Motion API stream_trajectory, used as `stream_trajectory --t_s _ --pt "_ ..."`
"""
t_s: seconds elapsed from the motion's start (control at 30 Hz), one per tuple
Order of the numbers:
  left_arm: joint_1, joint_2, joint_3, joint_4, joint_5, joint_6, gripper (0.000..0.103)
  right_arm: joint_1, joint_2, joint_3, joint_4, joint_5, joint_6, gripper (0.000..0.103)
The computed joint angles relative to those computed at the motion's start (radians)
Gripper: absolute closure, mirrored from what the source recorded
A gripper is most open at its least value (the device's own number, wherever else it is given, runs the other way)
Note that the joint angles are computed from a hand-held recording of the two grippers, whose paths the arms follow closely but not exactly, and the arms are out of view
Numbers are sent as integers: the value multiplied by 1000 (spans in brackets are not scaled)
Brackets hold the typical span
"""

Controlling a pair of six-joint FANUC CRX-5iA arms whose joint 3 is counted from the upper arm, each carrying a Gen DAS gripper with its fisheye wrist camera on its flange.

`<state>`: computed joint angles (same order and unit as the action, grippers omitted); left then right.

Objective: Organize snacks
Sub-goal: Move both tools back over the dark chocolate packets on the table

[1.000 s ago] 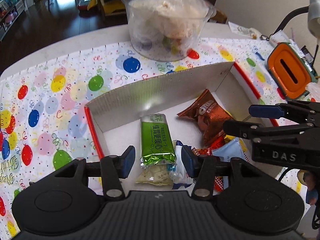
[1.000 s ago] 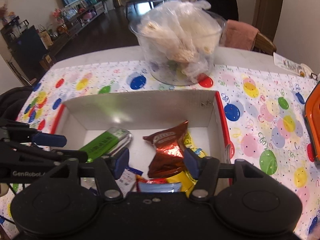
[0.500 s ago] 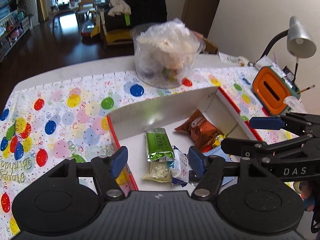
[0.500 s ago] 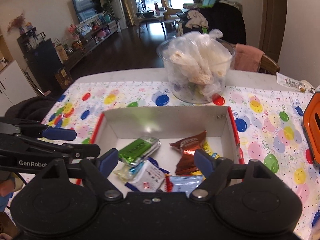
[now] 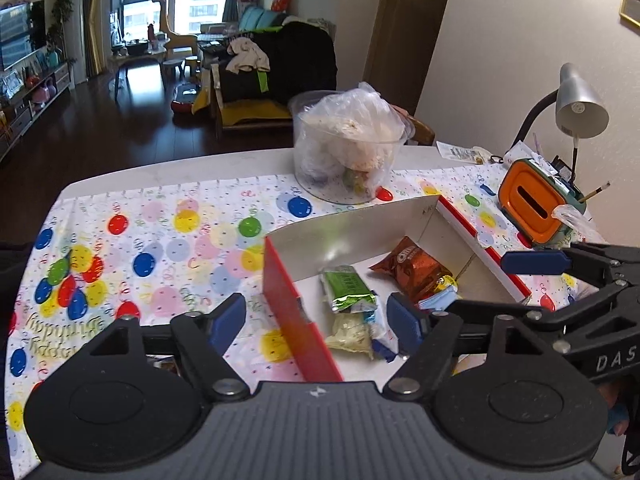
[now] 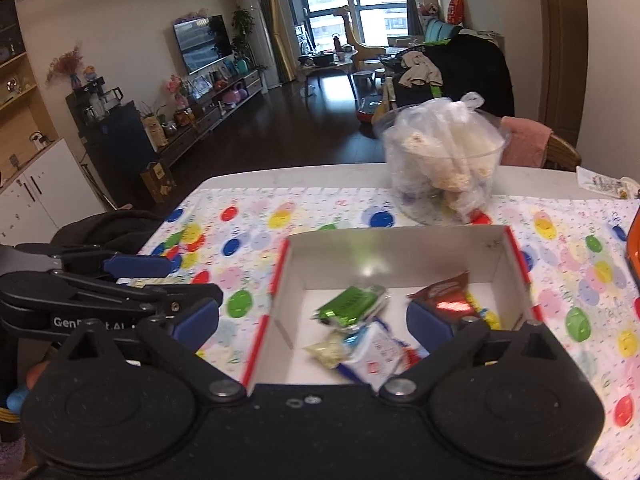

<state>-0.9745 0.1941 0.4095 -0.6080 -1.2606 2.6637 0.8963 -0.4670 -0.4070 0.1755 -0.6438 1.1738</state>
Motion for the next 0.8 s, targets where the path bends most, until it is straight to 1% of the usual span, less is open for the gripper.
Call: stream_trajectory --t_s 0.27,0.47,0.57,0.67,0.8 --pt "-27 -118 -139 -48 -7 57 23 144 -19 -98 229 43 -275 0" --pt "-8 -236 -290 -19 6 65 22 213 16 -109 271 34 -389 0" --pt "26 -299 -376 28 27 66 22 240 40 -105 282 24 -439 0" --pt "60 -349 -450 62 44 69 22 256 75 -86 265 10 -465 0" --pt "102 -407 -538 104 69 66 22 281 131 -64 289 -11 -515 0"
